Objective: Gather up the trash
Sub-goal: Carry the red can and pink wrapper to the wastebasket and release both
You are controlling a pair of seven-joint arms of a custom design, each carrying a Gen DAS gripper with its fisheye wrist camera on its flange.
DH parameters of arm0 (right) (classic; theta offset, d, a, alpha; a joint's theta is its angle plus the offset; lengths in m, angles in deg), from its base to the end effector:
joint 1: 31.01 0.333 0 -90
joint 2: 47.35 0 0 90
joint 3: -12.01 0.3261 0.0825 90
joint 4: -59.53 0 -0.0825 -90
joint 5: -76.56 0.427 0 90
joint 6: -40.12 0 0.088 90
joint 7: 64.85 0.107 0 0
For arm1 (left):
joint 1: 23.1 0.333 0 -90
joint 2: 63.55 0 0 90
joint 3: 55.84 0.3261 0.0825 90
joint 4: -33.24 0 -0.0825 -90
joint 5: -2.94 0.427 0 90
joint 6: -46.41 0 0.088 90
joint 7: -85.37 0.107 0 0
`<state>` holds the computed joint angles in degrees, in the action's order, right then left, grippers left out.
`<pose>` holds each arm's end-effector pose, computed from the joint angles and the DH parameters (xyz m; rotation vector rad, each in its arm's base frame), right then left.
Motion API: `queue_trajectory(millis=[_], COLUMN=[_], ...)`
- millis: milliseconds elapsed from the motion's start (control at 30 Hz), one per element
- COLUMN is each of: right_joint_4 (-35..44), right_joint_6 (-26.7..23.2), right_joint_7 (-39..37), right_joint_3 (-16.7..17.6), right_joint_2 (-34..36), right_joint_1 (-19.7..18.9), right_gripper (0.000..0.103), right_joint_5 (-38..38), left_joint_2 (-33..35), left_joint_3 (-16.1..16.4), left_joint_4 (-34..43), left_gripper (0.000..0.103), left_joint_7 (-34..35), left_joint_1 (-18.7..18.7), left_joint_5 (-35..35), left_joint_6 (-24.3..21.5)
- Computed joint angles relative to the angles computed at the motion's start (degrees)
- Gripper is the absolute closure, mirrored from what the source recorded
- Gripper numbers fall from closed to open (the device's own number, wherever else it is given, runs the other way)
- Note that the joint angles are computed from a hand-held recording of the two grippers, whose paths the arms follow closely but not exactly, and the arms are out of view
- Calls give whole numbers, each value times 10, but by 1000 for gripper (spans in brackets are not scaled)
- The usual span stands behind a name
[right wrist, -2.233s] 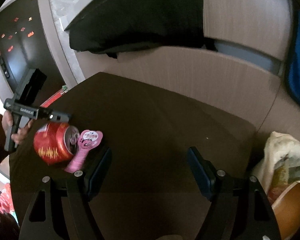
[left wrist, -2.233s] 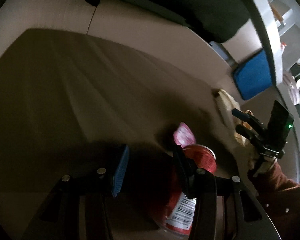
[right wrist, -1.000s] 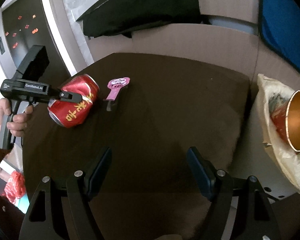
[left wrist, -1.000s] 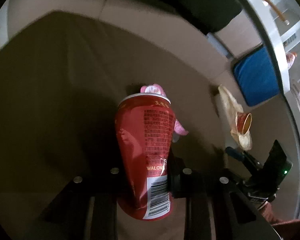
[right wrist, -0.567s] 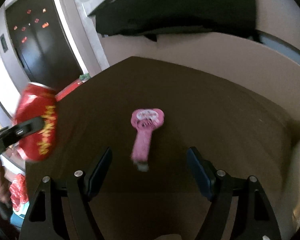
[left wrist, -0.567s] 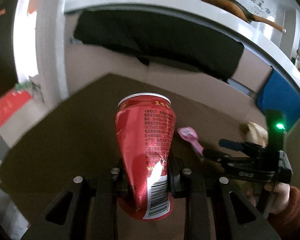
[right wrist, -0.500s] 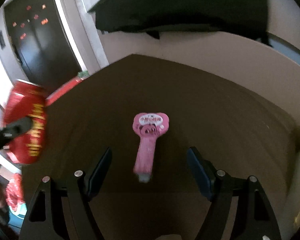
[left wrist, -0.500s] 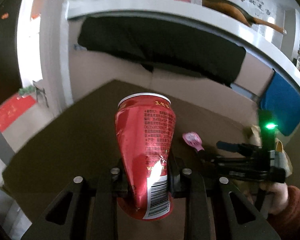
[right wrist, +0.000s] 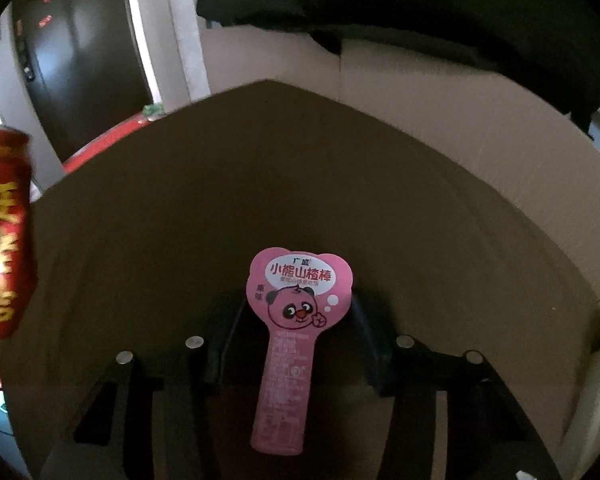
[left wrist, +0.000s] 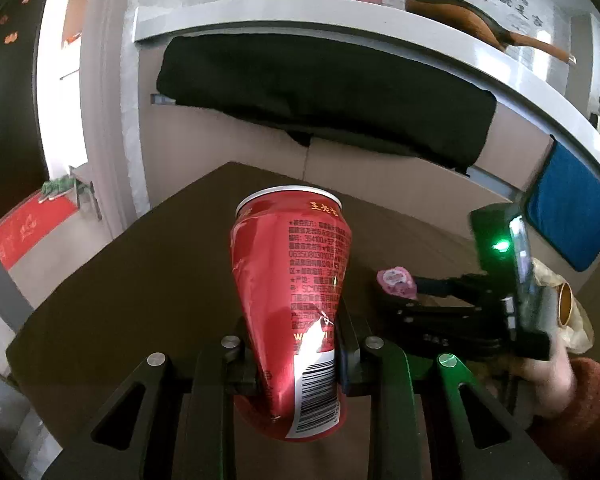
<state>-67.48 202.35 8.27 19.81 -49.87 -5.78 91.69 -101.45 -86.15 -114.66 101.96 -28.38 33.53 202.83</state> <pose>0.5107 0.3169 0.4562 -2.2424 1.1139 -0.3505 0.3461 -0.2908 0.5114 -1.8554 1.4975 -0.9389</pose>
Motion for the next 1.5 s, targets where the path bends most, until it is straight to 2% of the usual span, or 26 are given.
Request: queue_trajectory(millis=[133,267,533,633,833,967,1067,1200,1367,1500], right_joint_4=[-28,-61,-132,-158,-195,-223,-237,-248,-245,-241], right_joint_6=[11,15,51,72,82,85,86,85,98,102], right_joint_7=[-42,-81,-101,-93,-65,-51,-40,-28,-23,-27], right_joint_3=[-11,-38,-83,-94,-128,-143,-150,-164,-192,-216], right_joint_2=[-43,-98,-222,-268,-355,-422,-462,-499,-499,-493], right_joint_1=[7,20,35,29,15,-18,-49,-92,-119,-122], right_gripper=[57,57,57,57,56,56,56,56,56,56], right_joint_5=[55,107,115,95,57,27,5,-19,-33,-33], left_joint_2=[10,20,47,65,127,206,281,398,496,546], left_joint_3=[-5,-16,-62,-85,-131,-181,-212,-230,-210,-185], left_joint_4=[14,38,118,159,251,335,397,484,563,606], left_gripper=[77,77,77,77,77,77,77,77,77,77], left_joint_7=[3,1,-27,-47,-95,-142,-165,-156,-131,-112], left_joint_1=[-1,-2,15,27,42,60,59,20,-58,-106], left_joint_5=[4,13,75,115,212,305,376,439,495,498], left_joint_6=[-2,-10,-29,-35,-59,-77,-95,-124,-162,-169])
